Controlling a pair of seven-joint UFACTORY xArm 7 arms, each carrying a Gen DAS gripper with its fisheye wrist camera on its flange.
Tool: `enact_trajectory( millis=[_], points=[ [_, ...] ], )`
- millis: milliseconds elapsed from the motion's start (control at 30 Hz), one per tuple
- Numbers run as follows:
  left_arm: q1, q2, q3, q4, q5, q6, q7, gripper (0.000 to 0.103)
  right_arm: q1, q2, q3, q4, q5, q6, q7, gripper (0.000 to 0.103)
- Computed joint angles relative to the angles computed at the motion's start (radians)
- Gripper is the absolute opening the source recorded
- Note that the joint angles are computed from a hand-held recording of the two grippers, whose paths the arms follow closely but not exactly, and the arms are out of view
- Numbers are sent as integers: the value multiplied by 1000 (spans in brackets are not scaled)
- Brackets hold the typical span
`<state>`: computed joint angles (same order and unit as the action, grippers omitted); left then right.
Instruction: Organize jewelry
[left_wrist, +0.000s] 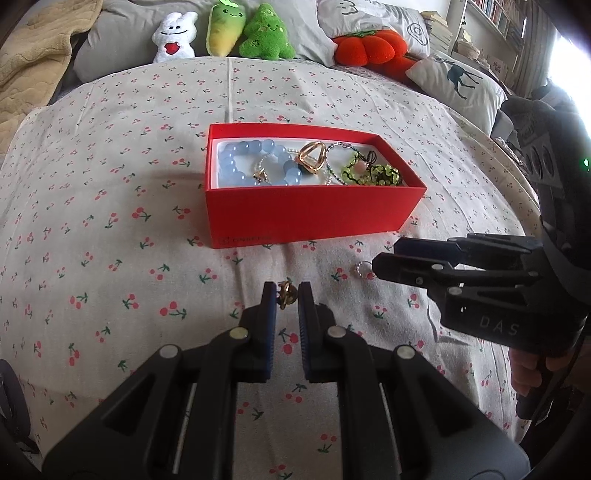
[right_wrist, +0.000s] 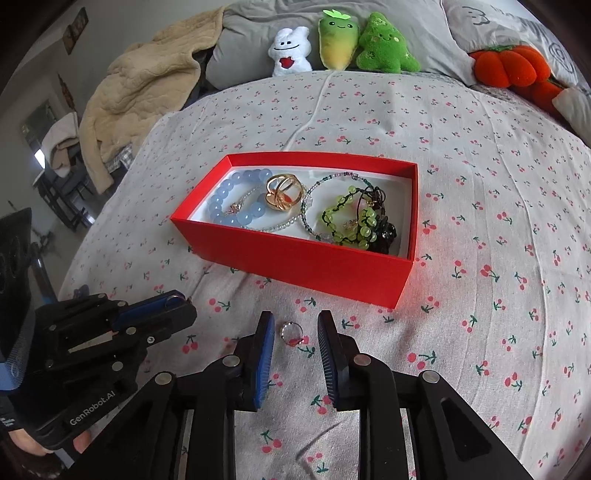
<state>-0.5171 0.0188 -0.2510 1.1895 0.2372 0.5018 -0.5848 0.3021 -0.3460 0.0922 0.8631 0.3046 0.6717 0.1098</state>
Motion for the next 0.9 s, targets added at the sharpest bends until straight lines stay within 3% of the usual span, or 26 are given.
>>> enact_trajectory(
  millis=[67, 600, 900],
  points=[
    [0, -8, 0, -15, -3, -1, -3, 13, 5, -8, 0, -22, 7, -6, -5, 66],
    [12, -31, -5, -67, -83, -24, 44, 13, -11, 3, 78, -48, -217, -34, 81, 67],
    [12, -31, -6, -69, -96, -30, 53, 13, -4, 38, 73, -19, -252, -36, 98, 64]
  ],
)
